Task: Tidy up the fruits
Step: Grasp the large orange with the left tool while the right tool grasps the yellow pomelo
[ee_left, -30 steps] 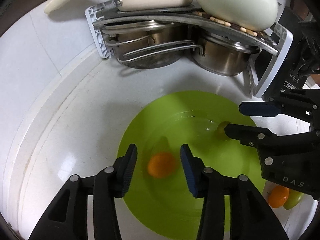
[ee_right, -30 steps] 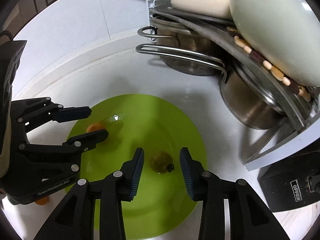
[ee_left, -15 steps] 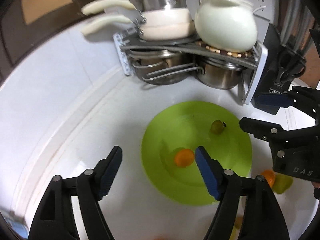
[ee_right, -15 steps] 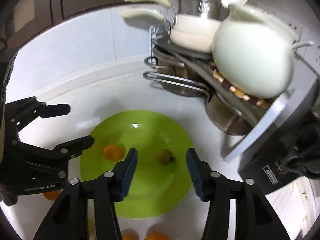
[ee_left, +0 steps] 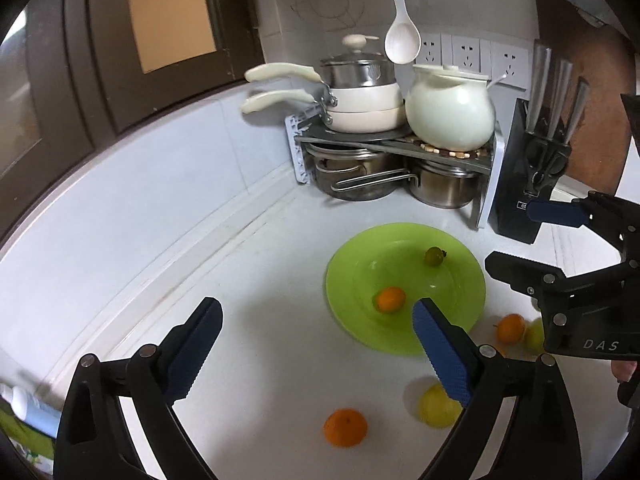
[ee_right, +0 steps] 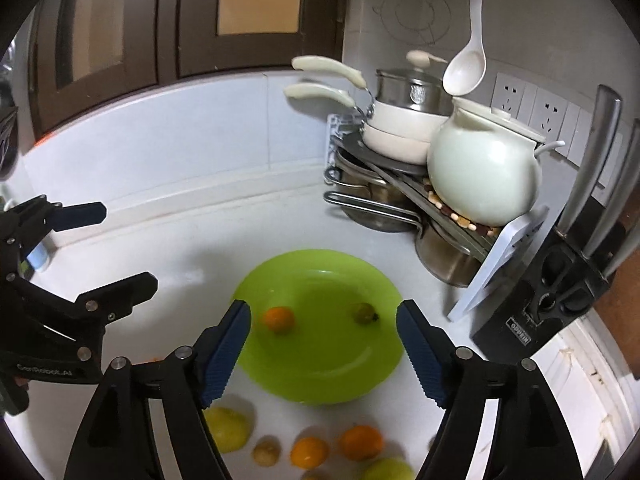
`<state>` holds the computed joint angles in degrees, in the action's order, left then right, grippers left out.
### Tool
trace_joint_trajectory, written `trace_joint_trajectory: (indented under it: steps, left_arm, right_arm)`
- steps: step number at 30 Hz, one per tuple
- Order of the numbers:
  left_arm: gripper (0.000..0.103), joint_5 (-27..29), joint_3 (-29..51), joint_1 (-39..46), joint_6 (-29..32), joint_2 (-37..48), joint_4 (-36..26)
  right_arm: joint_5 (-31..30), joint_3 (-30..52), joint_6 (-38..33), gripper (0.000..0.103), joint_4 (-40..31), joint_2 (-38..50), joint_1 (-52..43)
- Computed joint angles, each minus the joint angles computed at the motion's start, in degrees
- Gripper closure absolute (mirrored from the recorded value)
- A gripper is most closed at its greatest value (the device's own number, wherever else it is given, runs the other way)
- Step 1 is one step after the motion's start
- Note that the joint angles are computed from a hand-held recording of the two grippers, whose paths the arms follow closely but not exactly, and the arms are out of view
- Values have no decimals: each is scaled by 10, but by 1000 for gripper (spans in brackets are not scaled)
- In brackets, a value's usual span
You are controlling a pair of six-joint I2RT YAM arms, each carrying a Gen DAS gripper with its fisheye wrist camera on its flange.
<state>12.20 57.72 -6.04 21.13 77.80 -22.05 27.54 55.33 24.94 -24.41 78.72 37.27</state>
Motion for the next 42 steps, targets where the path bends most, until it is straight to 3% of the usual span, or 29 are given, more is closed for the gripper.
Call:
trace_joint_trajectory:
  steps: [10,21,29,42]
  left_arm:
    - [5,48,-89,65,40,-84,-13]
    - [6,99,-163,118,102,-84,-5]
    - [6,125,-215,133,130,-90,53]
    - [25,112,-225,112,127,7,121]
  right_arm:
    - [60,-25,87,27,-21,-3,104]
    - [76,-32,175,27,-36,53,179]
    - [78,-34,180,27,-34,88,200]
    - [37,-44,146,28,25,140,178]
